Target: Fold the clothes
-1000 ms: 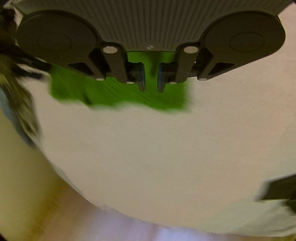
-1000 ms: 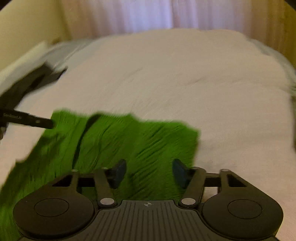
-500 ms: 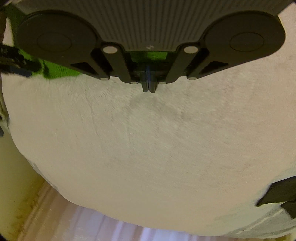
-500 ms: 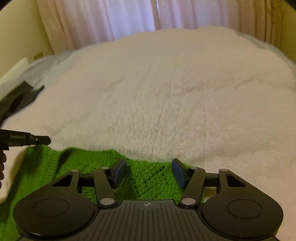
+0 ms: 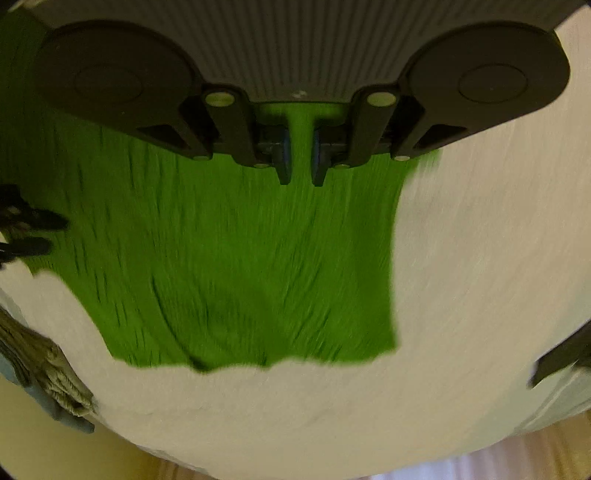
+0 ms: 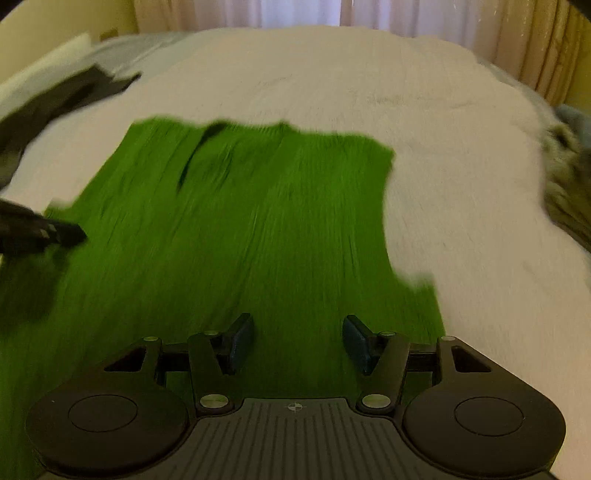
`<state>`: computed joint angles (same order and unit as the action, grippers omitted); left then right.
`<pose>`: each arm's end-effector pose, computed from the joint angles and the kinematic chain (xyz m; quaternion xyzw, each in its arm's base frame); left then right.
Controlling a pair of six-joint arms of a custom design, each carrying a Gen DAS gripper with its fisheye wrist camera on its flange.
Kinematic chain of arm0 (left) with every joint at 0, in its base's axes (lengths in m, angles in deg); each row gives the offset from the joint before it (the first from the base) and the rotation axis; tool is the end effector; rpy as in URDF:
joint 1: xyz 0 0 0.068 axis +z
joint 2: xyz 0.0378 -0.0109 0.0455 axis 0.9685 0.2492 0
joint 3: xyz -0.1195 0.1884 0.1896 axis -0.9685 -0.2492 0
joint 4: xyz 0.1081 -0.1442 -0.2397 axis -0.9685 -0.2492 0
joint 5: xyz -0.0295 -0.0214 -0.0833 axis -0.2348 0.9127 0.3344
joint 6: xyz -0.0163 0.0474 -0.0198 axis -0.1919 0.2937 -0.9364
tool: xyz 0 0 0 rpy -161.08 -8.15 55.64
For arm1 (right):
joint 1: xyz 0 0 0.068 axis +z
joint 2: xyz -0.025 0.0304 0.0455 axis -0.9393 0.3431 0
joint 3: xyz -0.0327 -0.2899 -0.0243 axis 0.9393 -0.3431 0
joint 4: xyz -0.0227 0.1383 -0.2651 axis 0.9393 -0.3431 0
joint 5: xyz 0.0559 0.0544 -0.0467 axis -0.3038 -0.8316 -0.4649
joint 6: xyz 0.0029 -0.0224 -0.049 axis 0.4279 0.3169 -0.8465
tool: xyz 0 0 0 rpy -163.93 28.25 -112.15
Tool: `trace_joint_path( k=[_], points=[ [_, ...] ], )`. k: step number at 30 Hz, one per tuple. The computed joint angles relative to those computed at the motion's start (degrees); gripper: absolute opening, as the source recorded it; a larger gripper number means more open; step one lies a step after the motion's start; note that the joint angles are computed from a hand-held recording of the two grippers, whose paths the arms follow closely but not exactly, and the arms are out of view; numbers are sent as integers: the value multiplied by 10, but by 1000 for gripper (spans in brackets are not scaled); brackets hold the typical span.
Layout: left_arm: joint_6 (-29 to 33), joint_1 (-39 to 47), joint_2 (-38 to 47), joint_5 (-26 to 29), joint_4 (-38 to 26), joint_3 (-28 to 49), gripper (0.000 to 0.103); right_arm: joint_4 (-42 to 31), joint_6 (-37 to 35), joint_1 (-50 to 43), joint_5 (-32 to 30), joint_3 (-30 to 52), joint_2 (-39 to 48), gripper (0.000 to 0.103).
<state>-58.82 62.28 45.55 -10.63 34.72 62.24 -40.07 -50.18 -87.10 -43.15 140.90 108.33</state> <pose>0.2857 -0.0648 0.1230 0.0153 0.9609 -0.0219 0.2758 0.3565 -0.0936 0.1331 -0.2952 0.9134 0.0947 0.2639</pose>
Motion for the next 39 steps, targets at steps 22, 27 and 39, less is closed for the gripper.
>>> trace_joint_path(
  k=[22, 27, 39],
  points=[
    [-171, -162, -163, -91, -175, -49, 12, -39, 77, 12, 45, -115, -127, 58],
    [-239, -232, -330, -80, -285, -152, 11, -130, -77, -115, 81, -206, -238, 58],
    [-209, -167, -354, -21, -321, -99, 10, -120, 82, 23, 102, -177, -292, 58]
  ],
)
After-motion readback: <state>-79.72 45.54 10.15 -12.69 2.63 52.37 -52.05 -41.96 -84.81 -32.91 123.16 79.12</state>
